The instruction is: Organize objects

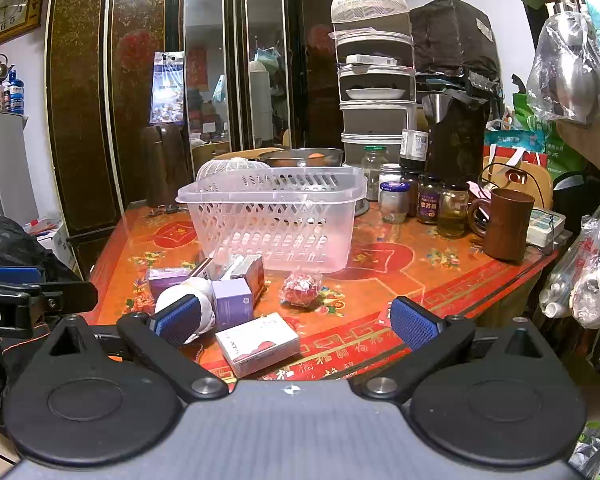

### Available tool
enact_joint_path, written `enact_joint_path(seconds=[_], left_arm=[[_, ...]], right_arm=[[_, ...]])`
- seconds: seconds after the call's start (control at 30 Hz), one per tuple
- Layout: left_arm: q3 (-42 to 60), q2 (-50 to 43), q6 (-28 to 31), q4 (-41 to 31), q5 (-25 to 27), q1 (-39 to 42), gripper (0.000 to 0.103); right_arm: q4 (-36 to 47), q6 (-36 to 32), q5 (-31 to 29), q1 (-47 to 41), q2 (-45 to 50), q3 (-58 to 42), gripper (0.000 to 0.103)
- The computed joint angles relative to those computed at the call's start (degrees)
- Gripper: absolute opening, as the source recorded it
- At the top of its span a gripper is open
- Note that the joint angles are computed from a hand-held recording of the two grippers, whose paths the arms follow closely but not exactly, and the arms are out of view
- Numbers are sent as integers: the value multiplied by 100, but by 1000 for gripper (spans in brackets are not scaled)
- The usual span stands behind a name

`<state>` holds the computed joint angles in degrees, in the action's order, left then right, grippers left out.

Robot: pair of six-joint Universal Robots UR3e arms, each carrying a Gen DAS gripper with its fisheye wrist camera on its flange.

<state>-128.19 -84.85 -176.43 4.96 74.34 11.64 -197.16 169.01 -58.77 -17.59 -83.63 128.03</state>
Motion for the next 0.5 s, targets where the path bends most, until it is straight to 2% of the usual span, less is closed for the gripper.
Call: enact_joint_path(seconds=[0.5], left_arm=[[-33, -7, -5, 34, 1, -21, 103]], right_arm=[[-3, 11, 1, -3, -2, 12, 103]])
